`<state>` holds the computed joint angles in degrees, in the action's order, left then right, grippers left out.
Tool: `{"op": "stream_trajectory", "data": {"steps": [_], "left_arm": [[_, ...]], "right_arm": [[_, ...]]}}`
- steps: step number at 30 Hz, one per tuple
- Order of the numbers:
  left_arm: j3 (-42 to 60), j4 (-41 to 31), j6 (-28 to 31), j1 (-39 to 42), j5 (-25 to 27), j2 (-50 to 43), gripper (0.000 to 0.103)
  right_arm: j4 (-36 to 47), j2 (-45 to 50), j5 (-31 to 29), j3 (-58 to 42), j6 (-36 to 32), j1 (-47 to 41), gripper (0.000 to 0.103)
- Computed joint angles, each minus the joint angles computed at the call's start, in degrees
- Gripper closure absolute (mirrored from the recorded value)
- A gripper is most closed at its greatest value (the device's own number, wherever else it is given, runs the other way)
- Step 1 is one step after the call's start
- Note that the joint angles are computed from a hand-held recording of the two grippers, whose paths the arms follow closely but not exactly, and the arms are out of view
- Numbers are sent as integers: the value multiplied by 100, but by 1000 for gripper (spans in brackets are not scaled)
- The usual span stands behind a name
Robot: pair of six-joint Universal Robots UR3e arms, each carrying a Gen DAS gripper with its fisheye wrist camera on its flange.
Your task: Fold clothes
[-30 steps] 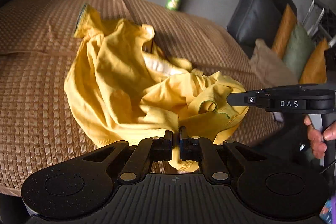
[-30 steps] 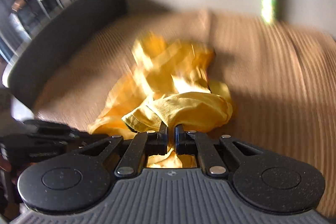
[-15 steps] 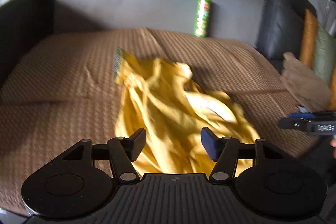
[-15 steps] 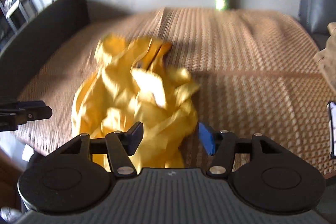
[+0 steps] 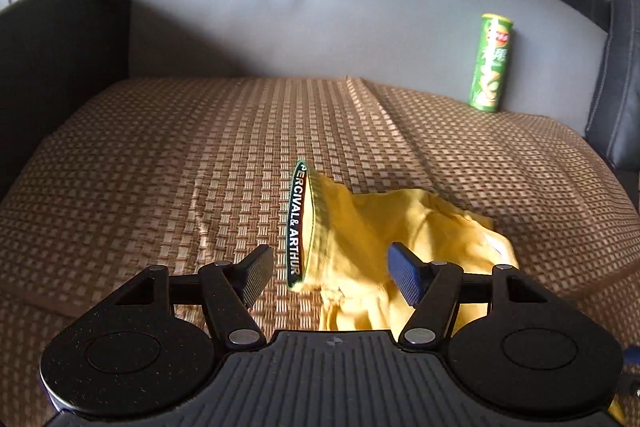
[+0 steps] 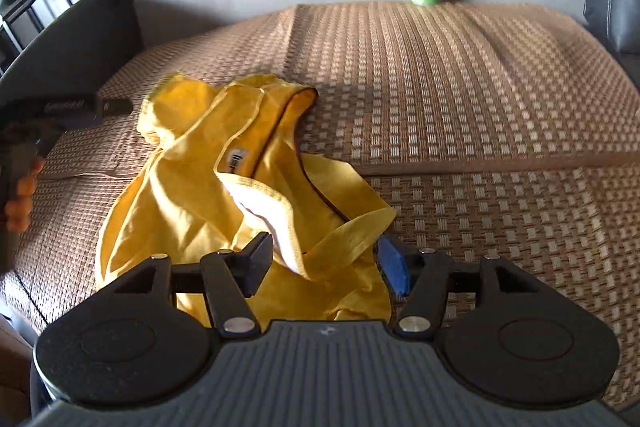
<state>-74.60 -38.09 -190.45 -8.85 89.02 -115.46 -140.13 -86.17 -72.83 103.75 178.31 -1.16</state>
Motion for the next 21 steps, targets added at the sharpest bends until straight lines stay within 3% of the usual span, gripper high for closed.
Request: {"op": "stream_trajectory", "data": {"steps": [3,4,5,6,12,21], "left_arm": [[416,-65,-102,86,-147,-457,30],[493,-115,-103,135,-314,-529,44],[571,-211,-38,187,-529,-582,93],[542,-214,-56,192,-536,-558,103],[-706,414,-273,499,-261,304,103],[-2751,527,-136,1274,192,1781,103]], "right_arm": [[-26,110,-62,30,30,-34,39],[-31,150,-96,20,46,-43,39],[-43,177,-136,17,74,-49,39],[-54,201,-182,6,116,-56,39],[-125,286,-236,-65,240,-175,39],[11,649,64,-478,293,-86,43]]}}
